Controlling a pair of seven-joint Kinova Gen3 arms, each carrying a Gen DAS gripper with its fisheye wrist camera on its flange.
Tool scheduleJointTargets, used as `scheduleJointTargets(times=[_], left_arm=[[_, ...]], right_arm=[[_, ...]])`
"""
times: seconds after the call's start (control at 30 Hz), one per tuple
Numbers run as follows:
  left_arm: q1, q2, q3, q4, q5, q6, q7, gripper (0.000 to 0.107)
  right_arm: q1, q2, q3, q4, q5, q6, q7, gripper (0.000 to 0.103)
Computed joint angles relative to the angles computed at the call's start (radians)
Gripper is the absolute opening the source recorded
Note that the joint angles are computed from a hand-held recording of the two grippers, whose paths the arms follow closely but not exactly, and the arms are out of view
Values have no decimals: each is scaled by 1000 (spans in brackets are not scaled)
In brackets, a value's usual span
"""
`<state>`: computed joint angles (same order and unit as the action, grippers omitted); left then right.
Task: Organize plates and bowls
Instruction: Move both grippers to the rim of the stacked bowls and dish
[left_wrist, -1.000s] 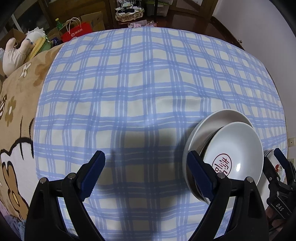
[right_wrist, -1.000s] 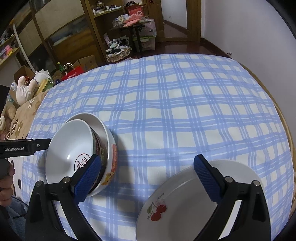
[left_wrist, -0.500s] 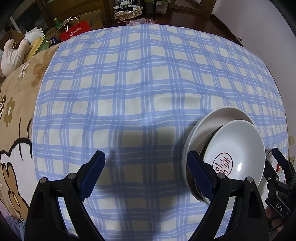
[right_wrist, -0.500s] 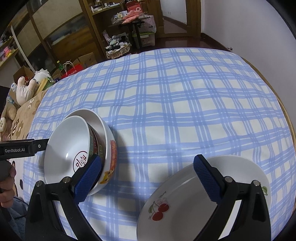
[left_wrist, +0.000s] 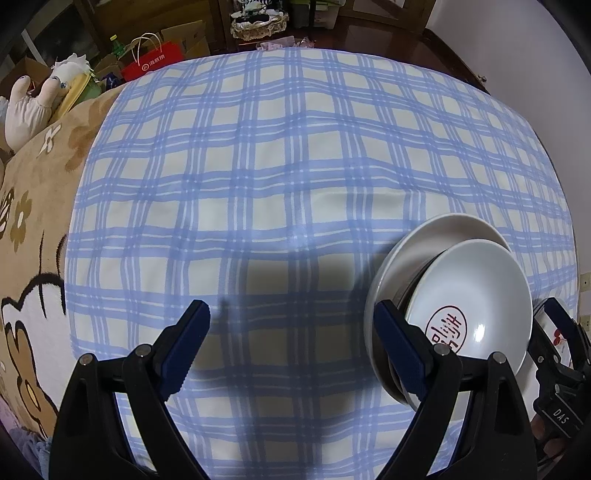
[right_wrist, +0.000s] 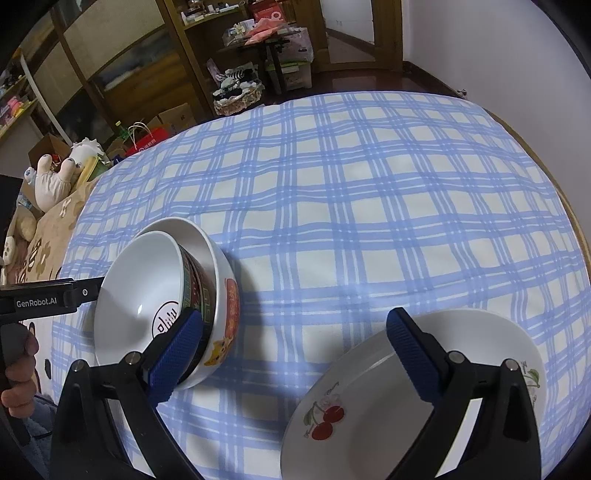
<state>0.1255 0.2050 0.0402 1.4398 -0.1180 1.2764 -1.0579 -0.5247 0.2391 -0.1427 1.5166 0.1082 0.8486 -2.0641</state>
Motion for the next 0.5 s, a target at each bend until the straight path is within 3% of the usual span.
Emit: scheduleJointTargets(times=[0.27,0.33,0.43,0.5], left_arm=[[4,2,1,0,-9,1,1,89],[5,3,1,-1,-12,1,1,89],[7,3,0,-1,-15,2,4,89],[7,2,1,0,-14,1,2,89]], right_arm=[[-7,23,18,-45,-24,47,9,102],[44,31,-9,-59,-89,53,67,92],[183,67,-118,-85,-211,74,114,81],[220,74,-138,-78,-259,63,148,81]])
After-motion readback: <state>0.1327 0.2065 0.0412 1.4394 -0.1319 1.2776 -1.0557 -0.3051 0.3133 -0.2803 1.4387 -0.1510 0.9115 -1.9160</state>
